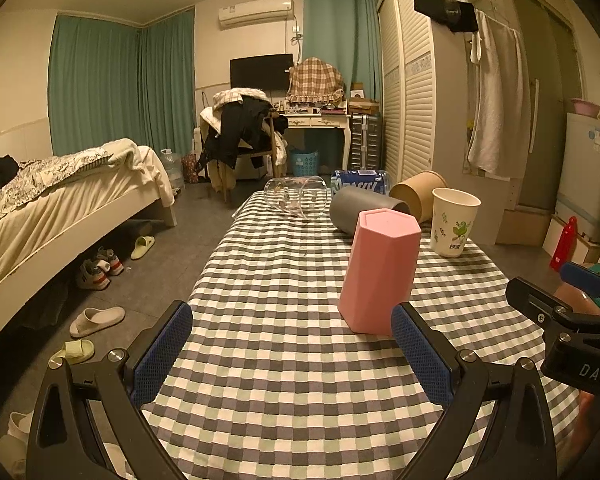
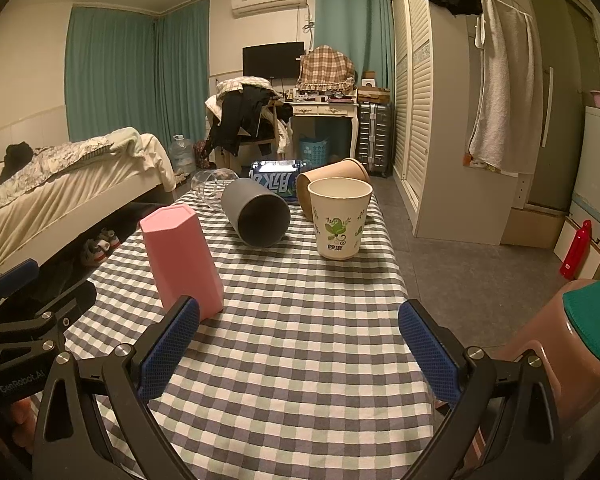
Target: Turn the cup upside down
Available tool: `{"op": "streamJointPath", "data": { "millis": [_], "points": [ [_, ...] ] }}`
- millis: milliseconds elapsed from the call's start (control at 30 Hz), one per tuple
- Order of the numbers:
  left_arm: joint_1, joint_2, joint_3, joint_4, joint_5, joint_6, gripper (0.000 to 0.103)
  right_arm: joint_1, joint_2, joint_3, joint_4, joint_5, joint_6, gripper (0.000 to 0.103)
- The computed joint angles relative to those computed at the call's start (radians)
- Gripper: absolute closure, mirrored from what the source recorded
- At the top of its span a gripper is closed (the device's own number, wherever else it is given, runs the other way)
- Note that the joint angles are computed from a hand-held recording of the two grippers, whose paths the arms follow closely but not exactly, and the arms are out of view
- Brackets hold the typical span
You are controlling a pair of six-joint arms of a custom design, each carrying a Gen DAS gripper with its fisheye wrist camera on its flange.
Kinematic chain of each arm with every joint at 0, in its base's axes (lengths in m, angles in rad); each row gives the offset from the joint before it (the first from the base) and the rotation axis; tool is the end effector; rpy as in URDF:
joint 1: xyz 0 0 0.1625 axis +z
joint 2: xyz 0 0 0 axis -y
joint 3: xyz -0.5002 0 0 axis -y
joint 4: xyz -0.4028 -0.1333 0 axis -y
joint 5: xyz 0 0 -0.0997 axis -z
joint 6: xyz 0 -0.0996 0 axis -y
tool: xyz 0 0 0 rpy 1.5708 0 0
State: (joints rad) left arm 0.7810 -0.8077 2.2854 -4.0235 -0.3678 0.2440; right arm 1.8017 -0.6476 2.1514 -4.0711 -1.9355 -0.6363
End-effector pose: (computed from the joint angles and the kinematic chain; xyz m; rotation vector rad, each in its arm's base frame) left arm -0.1736 -0.4907 0.1854 0.3312 1.9540 -1.2954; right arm 0.2229 -0.5210 0.0955 0.7738 -2.2327 1.1657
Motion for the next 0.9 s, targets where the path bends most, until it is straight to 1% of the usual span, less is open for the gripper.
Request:
{"op": "streamJointPath", "data": {
  "millis": [900],
  "points": [
    [0.003, -0.004, 0.007, 0.019, -0.007, -0.026, 0.0, -0.004, 0.009, 0.001, -0.005, -0.003, -0.005, 0.003]
  ]
}}
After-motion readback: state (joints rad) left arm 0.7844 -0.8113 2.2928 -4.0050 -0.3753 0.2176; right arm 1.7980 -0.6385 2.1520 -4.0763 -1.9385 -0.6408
